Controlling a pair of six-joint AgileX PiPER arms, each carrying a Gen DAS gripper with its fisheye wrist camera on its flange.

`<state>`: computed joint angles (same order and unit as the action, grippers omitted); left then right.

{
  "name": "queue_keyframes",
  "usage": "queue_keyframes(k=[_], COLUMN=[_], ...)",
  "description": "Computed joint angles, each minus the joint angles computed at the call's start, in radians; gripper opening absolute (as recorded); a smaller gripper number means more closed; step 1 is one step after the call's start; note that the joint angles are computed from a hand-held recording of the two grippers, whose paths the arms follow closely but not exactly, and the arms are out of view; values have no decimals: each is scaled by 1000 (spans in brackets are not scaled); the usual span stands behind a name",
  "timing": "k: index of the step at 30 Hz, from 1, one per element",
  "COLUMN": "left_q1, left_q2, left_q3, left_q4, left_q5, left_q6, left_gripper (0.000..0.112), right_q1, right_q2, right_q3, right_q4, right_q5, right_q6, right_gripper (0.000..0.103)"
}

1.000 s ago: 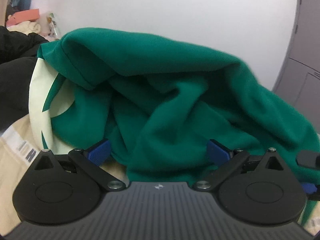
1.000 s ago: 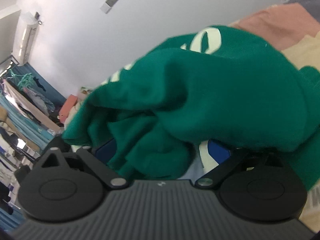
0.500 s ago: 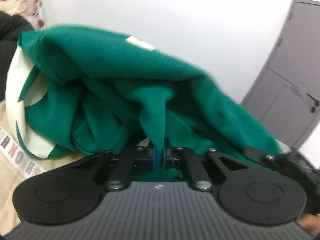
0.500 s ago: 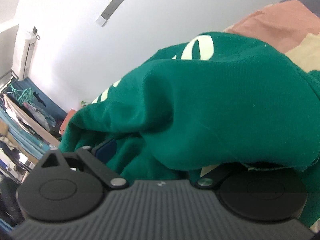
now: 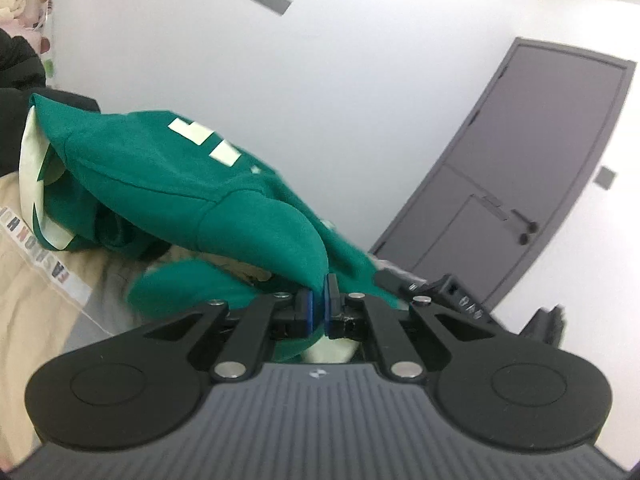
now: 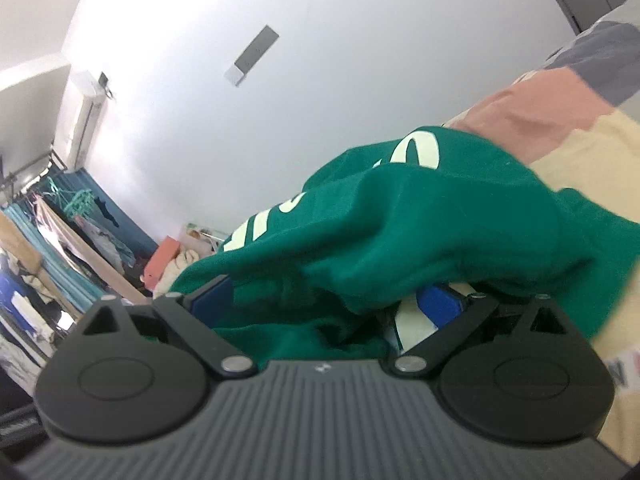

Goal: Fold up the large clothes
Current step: 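Grasp the green hoodie with the left gripper while the right gripper grasps it too, then lift the hoodie with both grippers and shake it out in the air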

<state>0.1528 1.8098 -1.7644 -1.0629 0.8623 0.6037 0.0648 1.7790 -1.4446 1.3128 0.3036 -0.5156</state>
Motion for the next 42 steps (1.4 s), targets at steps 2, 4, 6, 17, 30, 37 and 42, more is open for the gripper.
queue_keyframes(k=[2,4,6,17,30,37,42], left_q1=[27,63,104,193,247,213,234], left_q2=[-55,-122,-182,-407,-229,-13,107], left_q3=[35,101,163,400,282,172,116], left_q4=[-39,-108,-172,-69,148,244,198], left_q5=[41,86,144,288,273,169,174], left_q6=[27,79,121,84,-274,-366,-390], left_gripper=[5,5,5,6,73,74,73], right_q1=[-17,-33,-27,-42,-35,-59,-56], right_q2=[-56,-101,-133,-340,-185,-25,-33], right_q3=[67,108,123,271,268,179,142], right_q4=[23,17,-47,-604,-603,-359,-327], right_q5=[9,34,16,61,72,133,152], right_q6=[-11,8,88,643,737,474,334], right_gripper=[100,100,100,100,100,70,25])
